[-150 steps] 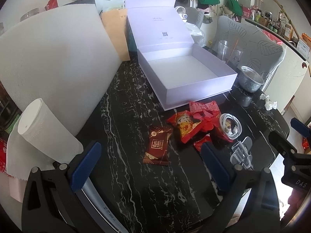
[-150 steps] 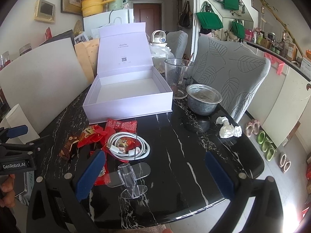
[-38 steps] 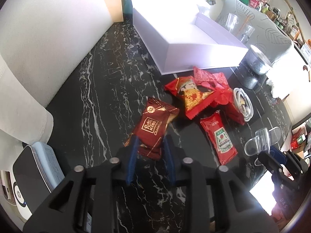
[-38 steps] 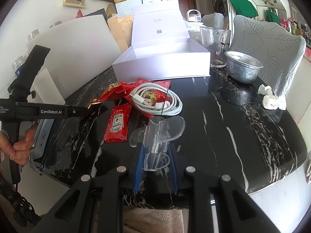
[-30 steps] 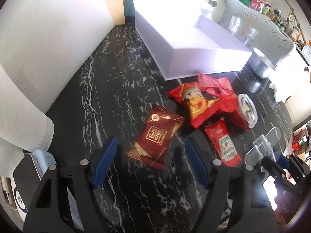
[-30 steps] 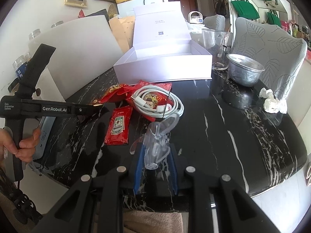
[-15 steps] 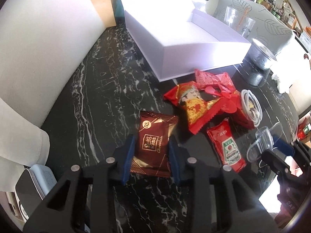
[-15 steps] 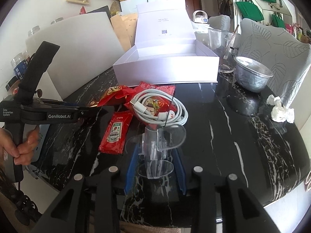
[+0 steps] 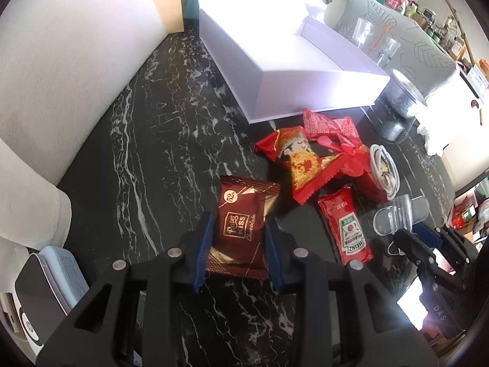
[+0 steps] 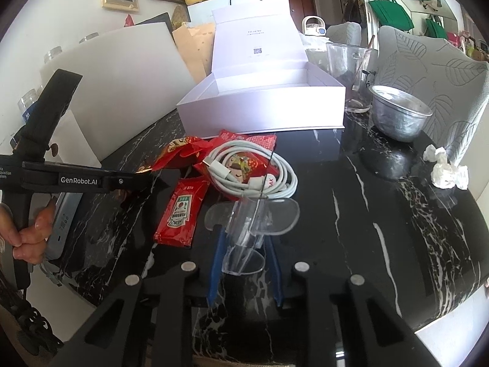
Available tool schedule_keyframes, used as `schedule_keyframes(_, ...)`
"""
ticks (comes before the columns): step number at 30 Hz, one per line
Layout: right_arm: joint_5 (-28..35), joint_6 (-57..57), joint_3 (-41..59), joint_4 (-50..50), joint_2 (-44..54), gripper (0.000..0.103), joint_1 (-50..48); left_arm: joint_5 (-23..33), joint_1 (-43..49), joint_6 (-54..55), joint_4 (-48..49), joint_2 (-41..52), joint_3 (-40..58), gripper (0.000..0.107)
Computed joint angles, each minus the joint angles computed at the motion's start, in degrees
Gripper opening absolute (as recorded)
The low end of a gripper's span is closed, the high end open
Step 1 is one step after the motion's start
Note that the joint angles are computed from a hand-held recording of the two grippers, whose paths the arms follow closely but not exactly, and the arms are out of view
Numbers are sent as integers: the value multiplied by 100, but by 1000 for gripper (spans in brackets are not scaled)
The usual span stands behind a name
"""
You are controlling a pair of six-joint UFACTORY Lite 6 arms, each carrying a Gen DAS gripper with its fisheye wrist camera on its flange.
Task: Organize objects
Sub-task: 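Carry the chocolate packet over the white box with the left gripper while the right carries the stand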
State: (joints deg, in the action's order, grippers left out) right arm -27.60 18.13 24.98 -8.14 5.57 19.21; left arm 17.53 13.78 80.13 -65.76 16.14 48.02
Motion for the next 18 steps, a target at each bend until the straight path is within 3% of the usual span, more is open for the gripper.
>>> schedule_keyframes(11, 274, 176, -158, -207, -618, 25, 2, 149, 45, -325, 352, -510, -161, 31)
schedule_keyframes(18, 765, 336, -206, -396, -1346, 25, -8, 291, 37, -707, 696, -966, -208, 31)
